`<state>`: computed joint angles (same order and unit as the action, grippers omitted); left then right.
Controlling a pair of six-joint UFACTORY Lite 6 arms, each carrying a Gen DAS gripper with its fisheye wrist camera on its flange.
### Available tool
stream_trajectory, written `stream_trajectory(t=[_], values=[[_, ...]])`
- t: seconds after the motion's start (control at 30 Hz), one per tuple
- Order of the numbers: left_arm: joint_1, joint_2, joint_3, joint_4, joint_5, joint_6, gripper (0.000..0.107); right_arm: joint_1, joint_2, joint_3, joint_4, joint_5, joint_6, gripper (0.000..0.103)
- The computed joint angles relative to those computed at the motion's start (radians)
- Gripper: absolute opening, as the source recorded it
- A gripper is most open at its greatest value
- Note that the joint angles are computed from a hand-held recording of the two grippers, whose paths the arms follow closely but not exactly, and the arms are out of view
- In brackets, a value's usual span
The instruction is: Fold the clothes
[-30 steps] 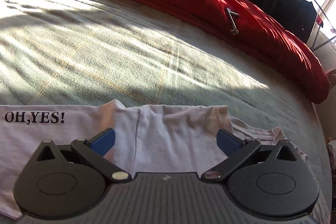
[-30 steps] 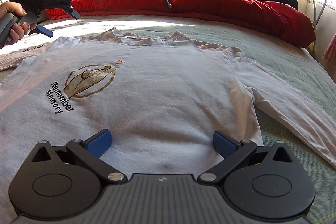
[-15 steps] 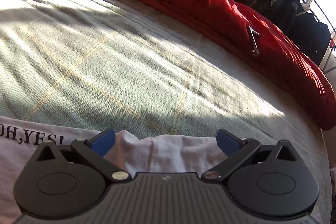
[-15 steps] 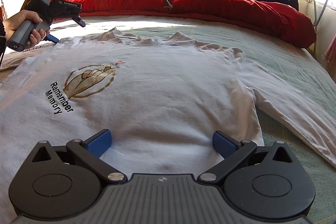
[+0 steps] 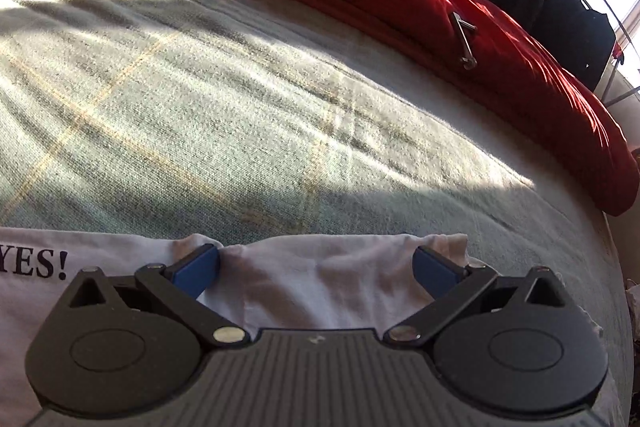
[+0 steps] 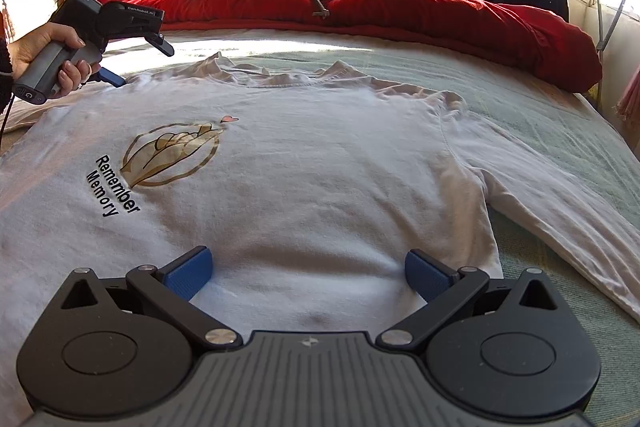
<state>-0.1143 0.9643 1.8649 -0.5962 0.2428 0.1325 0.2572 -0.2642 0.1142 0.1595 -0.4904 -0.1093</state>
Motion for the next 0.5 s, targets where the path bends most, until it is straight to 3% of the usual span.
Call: stream_trajectory(t=[0.1,0.2,0.27,0.5], values=[[-0.008,-0.014,0.024,0.156,0.025,-0.165,0.102,0.000,-0.004,-0.002,0.000,0.001,0.000,0.103],[-0.008,-0.137,-0.102,0.045,-0.008,-0.045,0.102,0.003,-0.009,-0.003,0.010,0.006,-0.008,0.103],[-0.013,-0.230,-0.188,0.058,-0.012,-0.038,0.102,0.007,-0.011,-0.002,0.020,0.009,-0.016,0.103],[-0.048,-0.542,-0.426,0.394,0.063,-0.323,0.102,0.024,-0.019,0.003,0.067,0.024,-0.055,0.103]])
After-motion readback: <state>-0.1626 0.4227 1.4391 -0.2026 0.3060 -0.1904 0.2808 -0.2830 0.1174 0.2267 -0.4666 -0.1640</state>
